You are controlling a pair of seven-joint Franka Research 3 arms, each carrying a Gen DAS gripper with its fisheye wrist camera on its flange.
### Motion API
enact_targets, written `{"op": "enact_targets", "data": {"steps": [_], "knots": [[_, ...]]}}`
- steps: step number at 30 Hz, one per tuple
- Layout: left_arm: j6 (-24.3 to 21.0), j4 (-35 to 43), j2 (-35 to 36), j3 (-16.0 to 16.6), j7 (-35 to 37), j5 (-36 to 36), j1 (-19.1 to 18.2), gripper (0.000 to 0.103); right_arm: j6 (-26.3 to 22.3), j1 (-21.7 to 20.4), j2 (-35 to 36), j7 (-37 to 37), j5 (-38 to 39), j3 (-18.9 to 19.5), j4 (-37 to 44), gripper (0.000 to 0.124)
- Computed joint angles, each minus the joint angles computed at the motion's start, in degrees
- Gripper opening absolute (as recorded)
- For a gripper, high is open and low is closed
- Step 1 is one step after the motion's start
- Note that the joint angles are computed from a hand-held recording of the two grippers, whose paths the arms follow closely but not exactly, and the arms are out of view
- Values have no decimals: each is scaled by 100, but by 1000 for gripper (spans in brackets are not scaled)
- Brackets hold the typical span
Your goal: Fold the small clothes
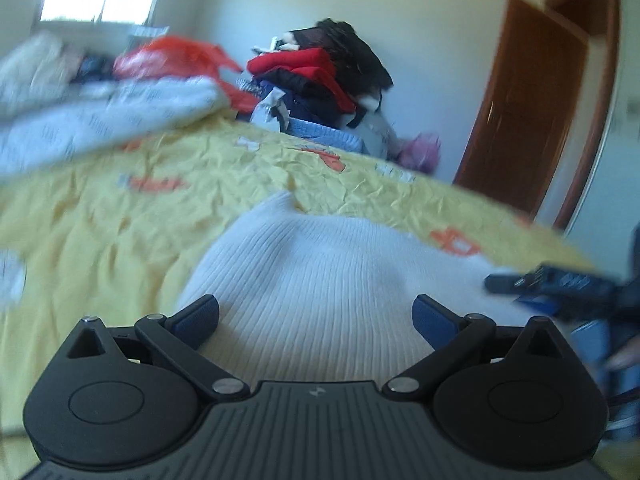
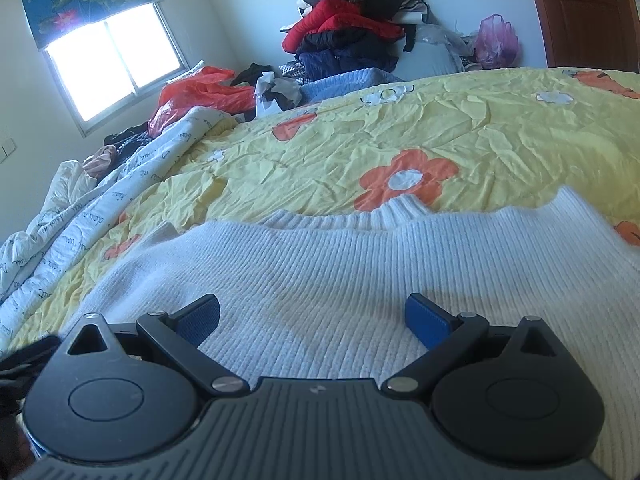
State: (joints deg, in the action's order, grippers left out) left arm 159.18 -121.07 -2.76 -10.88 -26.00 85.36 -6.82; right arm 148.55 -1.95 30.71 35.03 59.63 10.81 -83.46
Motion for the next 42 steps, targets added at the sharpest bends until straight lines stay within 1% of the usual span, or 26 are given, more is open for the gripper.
{"op": "enact_targets", "data": {"steps": [2,4,6,7,10,12,13,16,18,20,21,22,23,24,27,29,30,32,33,35,36,38,39,40,41,42], "knots": [[131,-269,-263,36,-455,70,51,103,1,6,0,4,-18,-3,0,100],[-100,-499,-515,-20,-863,-8,90,103,-4,6,-5,8,-26,-2,-3,101],[-29,-692,-713,-14,-1546,139,191,103,-18,-5,-4,9,-14,4,0,101],[127,-773,-775,24,-1863,152,253,103,-18,-4,-4,9,-13,3,0,101],[880,-902,-713,208,-2169,-399,450,103,-16,-6,-11,1,-1,5,-9,101],[1213,-899,-634,183,-2731,-245,625,103,-17,-6,-13,-3,3,5,-12,101],[1222,-864,-624,122,-3160,62,687,103,-17,-5,-12,-3,1,2,-10,101],[1323,-698,-462,104,-3300,191,675,103,-20,-5,-12,-2,0,0,-9,101],[1167,-603,-381,80,-3306,224,625,103,-23,-8,-13,-7,6,2,-11,101],[856,-565,-333,40,-3175,47,540,102,-24,-7,-14,-7,7,0,-11,101],[698,-552,-314,31,-3062,-106,505,84,-25,-10,-14,-11,14,3,-11,101],[627,-535,-268,53,-2615,-533,466,52,-25,-9,-14,-11,14,2,-11,101],[458,-523,-203,156,-1806,-1281,322,43,-29,-14,-18,-16,24,5,-14,101],[374,-527,-198,79,-1396,-1628,377,38,-31,-16,-24,-21,33,7,-21,101],[279,-533,-261,35,-1097,-1788,372,33,-50,-26,-29,-31,64,11,-24,102],[-136,-415,-268,-75,-732,-1893,292,31,-68,-31,-26,-29,86,12,-16,102],[-447,-295,-247,-155,-487,-1915,219,29,-80,-34,-23,-27,98,12,-10,102],[-974,-16,-179,-332,-214,-1482,48,28,-100,-42,-18,-27,122,14,0,102],[-1115,106,-133,-392,-144,-1224,-48,28,-106,-48,-18,-33,142,17,-3,102],[-1250,411,41,-476,278,-773,-271,28,-147,-76,-6,-19,207,27,15,102],[-1274,552,156,-502,455,-510,-387,27,-192,-112,11,5,284,43,38,102],[-1075,742,378,-468,716,-126,-576,19,-349,-258,50,29,604,119,81,102],[-799,814,500,-416,908,-111,-631,7,-489,-357,83,9,798,160,119,102],[-359,886,652,-345,1254,-341,-643,6,-623,-441,110,-8,981,187,146,102],[-161,932,796,-310,1675,-748,-681,6,-752,-521,129,-51,1172,213,159,102],[-137,957,913,-288,2055,-1145,-739,6,-862,-581,138,-120,1338,225,160,102]]}}
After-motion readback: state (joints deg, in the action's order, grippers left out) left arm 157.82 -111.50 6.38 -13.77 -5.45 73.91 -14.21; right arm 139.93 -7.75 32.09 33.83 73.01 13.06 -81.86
